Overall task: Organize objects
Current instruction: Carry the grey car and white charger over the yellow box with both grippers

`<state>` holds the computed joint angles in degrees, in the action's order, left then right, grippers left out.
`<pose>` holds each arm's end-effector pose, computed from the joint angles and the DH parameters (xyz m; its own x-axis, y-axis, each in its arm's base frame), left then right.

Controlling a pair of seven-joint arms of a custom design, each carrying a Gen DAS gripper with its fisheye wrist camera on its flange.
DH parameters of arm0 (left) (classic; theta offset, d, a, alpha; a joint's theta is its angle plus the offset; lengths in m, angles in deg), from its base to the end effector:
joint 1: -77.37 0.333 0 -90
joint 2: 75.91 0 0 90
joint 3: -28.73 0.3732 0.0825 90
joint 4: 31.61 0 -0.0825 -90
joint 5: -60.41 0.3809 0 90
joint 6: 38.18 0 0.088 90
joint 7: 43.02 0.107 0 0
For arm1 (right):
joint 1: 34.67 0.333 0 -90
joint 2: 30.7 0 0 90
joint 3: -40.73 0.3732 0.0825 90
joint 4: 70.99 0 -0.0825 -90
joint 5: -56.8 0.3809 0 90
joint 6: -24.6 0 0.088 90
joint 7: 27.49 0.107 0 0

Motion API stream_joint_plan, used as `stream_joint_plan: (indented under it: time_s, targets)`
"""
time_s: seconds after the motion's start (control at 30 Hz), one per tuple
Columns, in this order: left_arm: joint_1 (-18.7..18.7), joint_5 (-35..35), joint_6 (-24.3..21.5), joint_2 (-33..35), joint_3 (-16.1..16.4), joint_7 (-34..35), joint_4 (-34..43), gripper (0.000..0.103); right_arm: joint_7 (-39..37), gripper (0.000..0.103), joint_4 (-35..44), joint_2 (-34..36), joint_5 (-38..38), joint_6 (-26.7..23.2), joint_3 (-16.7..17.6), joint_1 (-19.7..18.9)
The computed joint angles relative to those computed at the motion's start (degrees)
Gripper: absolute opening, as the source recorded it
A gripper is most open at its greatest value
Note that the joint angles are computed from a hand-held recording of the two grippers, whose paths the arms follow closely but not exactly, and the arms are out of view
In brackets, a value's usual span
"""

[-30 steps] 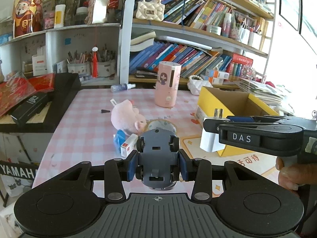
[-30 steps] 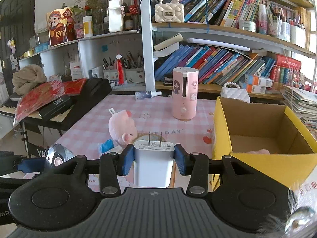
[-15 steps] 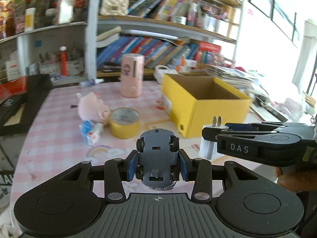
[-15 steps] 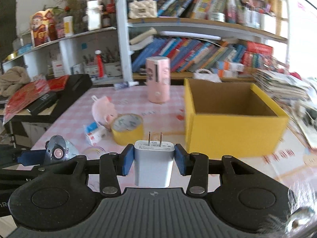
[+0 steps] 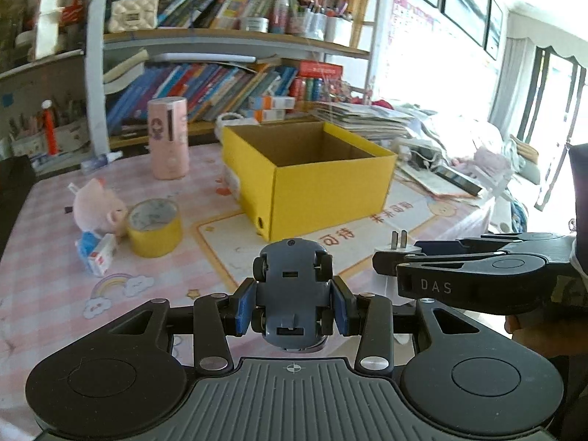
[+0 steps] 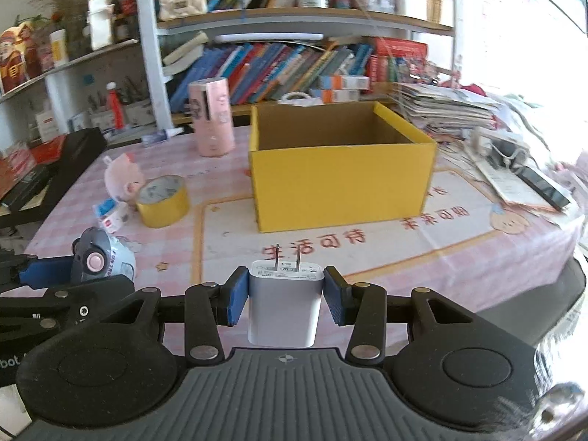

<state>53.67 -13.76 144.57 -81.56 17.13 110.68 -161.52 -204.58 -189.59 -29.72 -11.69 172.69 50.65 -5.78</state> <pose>0.4628 -0.2222 0.5302 -0.4553 -0.8839 0.1065 -0.5342 0.1756 -0.8269 0.4445 0.3784 0.5266 -0.0129 -0.9985 -0.0533 -0.5891 0.0506 -0.8065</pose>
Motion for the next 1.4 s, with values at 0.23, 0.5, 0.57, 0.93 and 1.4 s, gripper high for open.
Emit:
stream_joint_plan:
  time_s: [0.23, 0.5, 0.57, 0.93, 1.4]
  targets:
    - [0.64, 2.77, -2.07, 2.31, -1.11, -1.07, 2.25, 0.040, 0.35, 0.042, -2.03, -1.52, 1.49, -1.09, -0.19, -0.88]
    - [2.47, 10.77, -2.59, 6.02, -3.62, -7.15, 5.46, 0.040, -0.03, 0.042, -3.15, -2.25, 3.03, -0.67, -0.90, -3.21]
    - [2.98, 13.25, -2.22, 7.13, -4.21, -9.38, 6.39, 0.040, -0.73, 0.042, -2.97, -2.06, 3.11, 0.06, -1.26, -3.90]
    - [-0.72, 38.56, 2.23, 15.34, 0.94, -31.25, 15.67, 0.040, -1.06, 0.041, 2.54, 0.57, -4.37, 5.86, -4.42, -8.08]
    - [-23.48, 56.19, -3.84, 31.06, 32.29, -56.95, 36.58, 0.041, -8.44, 0.042, 21.12, 13.06, -10.28, 23.05, -11.14, -13.22]
